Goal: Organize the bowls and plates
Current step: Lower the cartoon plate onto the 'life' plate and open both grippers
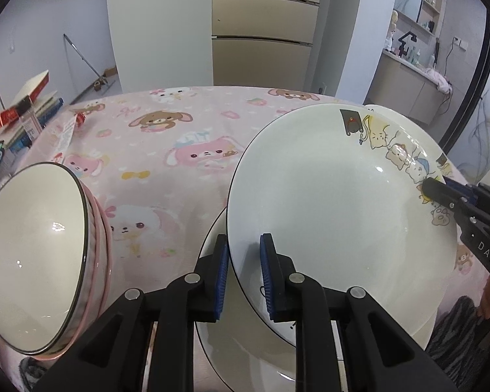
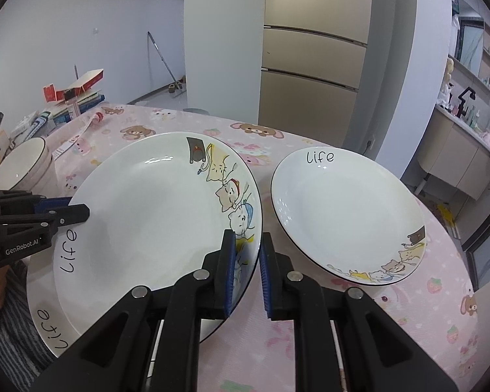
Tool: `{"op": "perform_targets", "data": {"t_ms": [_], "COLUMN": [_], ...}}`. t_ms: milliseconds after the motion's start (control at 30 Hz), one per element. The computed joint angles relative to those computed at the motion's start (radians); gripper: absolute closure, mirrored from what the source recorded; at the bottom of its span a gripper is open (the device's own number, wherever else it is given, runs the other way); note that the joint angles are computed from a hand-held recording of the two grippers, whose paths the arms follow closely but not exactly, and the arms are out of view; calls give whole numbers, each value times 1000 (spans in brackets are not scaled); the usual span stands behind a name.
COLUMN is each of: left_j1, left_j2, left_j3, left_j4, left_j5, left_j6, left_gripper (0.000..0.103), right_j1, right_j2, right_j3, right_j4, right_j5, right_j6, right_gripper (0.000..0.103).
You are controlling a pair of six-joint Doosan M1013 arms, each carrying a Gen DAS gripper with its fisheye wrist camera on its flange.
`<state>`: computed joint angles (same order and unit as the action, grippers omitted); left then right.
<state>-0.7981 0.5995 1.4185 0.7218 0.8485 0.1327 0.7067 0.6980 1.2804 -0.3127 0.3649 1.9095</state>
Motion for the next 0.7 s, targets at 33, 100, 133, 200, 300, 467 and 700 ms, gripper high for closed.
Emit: {"op": "perform_targets", "data": {"t_ms": [33,100,133,200,300,467,700], "left_j1": [-2,-3,-5,-6,-10,-15,-15], "left_j2": [1,3,4,6,13,20,19], "left_j3": [-2,-5,-7,-11,-20,-32,-31], "left_j4": [2,4,4,6,13,18,14], "left_j5": [8,16,22,32,57,86,83], "left_j6": [3,8,11,18,28,42,45], "left_gripper": [83,83,83,83,83,82,81], "right_j1": [4,11,13,13,14,20,23], "right_j2": [3,5,6,5,6,7,7], "right_j3": [-5,-7,-9,-8,-9,-10,-9], "right_j4": [-27,-85,-102,-104,-107,-140,-148], "right_j5": [7,17,21,22,23,34,40], "right_j6": [18,57,68,68,71,89,90], "right_gripper": [89,88,88,88,88,87,87]}}
